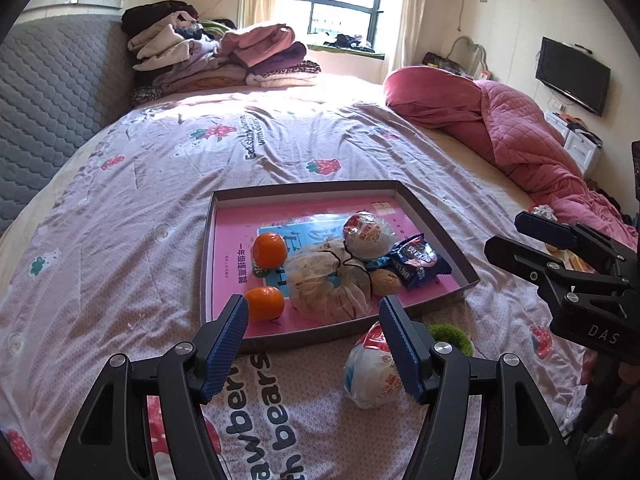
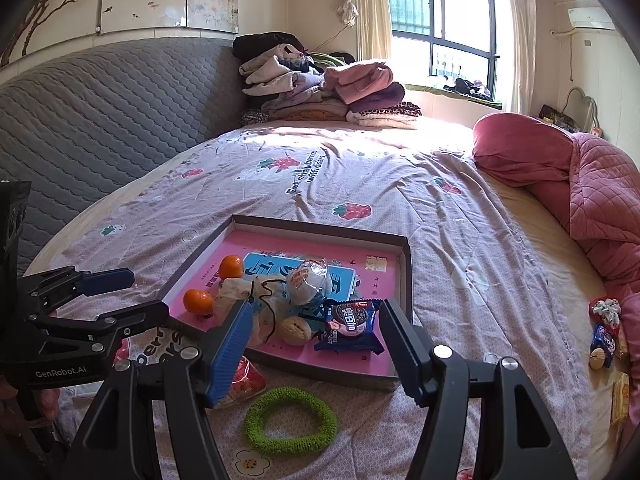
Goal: Organize objects
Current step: 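Move the left gripper to the large red-white plastic egg while the right gripper approaches the green fuzzy ring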
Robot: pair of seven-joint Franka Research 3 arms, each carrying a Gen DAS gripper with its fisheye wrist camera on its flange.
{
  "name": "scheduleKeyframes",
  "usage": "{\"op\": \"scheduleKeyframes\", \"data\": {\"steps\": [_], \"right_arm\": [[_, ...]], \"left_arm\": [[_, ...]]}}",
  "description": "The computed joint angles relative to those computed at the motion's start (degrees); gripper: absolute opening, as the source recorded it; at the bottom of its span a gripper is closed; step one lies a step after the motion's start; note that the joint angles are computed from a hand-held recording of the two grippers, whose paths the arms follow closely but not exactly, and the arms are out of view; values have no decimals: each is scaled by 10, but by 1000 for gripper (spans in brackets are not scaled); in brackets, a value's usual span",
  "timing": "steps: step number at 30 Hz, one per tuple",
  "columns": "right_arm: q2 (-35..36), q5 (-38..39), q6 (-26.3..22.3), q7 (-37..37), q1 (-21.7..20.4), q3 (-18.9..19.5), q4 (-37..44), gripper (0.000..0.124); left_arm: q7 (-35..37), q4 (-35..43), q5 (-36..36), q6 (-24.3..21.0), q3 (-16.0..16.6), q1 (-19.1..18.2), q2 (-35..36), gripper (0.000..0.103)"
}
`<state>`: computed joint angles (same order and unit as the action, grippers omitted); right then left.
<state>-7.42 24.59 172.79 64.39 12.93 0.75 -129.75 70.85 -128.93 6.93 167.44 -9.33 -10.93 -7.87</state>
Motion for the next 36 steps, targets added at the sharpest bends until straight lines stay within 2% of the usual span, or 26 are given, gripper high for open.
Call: {"op": "scheduleKeyframes", "data": {"steps": [15, 32, 36], "right_arm": [[-8, 1, -9, 3, -1, -1, -16, 65], [-9, -33, -24, 35, -11, 4, -33, 65], [-8, -62, -31, 61, -21, 11, -36, 65]], "left_arm": [[32, -12, -30, -13, 0, -14, 1, 69], [74, -9, -67, -29, -4, -26, 15, 69], [85, -7, -77, -35, -6, -27, 18, 69]]}}
